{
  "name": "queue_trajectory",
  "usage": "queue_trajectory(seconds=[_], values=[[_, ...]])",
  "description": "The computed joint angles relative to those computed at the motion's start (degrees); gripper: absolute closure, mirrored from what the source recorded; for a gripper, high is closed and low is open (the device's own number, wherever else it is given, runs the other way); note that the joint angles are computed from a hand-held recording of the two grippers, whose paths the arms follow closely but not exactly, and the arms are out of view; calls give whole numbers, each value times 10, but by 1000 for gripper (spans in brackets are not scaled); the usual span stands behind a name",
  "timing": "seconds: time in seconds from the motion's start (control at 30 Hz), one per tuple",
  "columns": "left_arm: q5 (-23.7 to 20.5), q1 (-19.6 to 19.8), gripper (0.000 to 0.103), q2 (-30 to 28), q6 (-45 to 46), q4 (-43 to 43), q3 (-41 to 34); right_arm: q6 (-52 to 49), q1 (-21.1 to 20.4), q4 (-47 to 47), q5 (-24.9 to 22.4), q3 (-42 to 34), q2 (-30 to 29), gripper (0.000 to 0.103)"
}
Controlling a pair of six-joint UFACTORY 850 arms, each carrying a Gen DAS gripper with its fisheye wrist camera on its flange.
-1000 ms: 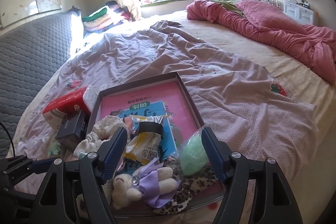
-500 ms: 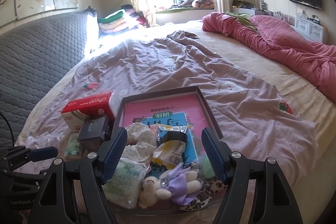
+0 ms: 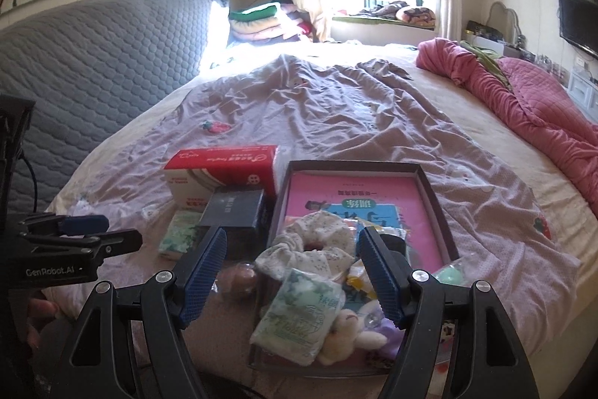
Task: Organize soft objects
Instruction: 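Move the left gripper to the second green-white pack while the right approaches the bagged brown bun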
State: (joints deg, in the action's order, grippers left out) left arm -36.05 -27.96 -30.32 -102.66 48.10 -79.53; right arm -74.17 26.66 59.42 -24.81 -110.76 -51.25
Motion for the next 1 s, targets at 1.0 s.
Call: queue_trajectory(seconds=[1.0], values=[[155,75,37,-41,41,-96,40,79,87,-460,79,-61,-104,28]])
